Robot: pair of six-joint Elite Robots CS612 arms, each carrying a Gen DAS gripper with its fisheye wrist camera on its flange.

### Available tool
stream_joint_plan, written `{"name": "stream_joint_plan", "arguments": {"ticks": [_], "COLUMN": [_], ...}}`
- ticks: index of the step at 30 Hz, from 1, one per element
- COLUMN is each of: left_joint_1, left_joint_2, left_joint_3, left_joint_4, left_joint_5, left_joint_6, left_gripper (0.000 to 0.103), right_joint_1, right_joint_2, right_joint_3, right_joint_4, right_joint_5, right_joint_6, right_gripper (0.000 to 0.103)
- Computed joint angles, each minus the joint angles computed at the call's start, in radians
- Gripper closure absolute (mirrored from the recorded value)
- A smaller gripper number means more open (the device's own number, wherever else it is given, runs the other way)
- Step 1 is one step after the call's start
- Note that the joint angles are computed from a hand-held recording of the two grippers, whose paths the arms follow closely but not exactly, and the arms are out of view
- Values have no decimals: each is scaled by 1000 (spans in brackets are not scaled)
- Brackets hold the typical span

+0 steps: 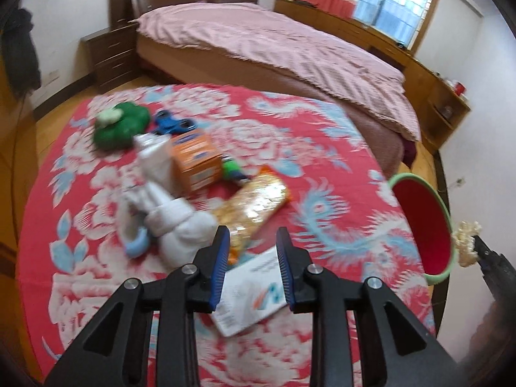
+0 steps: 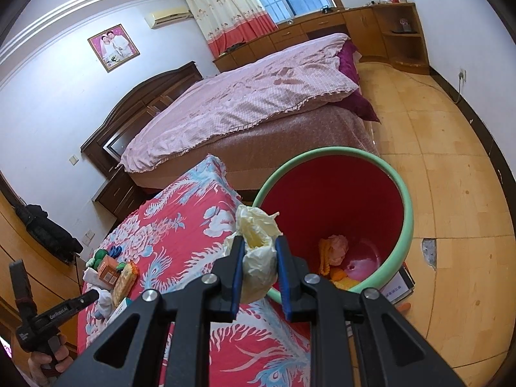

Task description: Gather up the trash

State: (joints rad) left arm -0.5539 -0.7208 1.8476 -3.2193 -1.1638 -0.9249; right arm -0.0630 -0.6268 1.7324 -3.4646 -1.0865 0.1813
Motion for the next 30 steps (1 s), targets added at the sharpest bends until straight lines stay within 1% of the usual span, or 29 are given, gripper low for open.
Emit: {"name": "stream_joint_plan", "arguments": {"ticks": [4,9,15,20,24,28,30], "left_joint_1": [11,22,34,36,29,11,6], "left_joint_2": [2,10,21,30,39,34,34], "left_joint_3": [11,8,-2,-2,-4,-7,-6], "left_joint_4": [26,61,98,78,71,131,147], "left_joint_5": [6,14,3,8,40,84,102], "left_joint_6": [-47,-69,-89,-87,-71,-49,-44], "left_gripper": [73,73,72,72,72,72,72], "right_joint_1": [5,11,14,12,10,10,11], "right_joint_2": [3,4,5,6,7,7,7], "right_joint_3": [1,1,2,1,1,3,2], "right_joint_4": [-1,15,13,16,18,16,12], "right_joint_5": [5,0,-8,-4,4,2,-2], "right_joint_6": [15,14,16,14,16,16,17], "right_gripper": [82,82,82,82,82,82,82]}}
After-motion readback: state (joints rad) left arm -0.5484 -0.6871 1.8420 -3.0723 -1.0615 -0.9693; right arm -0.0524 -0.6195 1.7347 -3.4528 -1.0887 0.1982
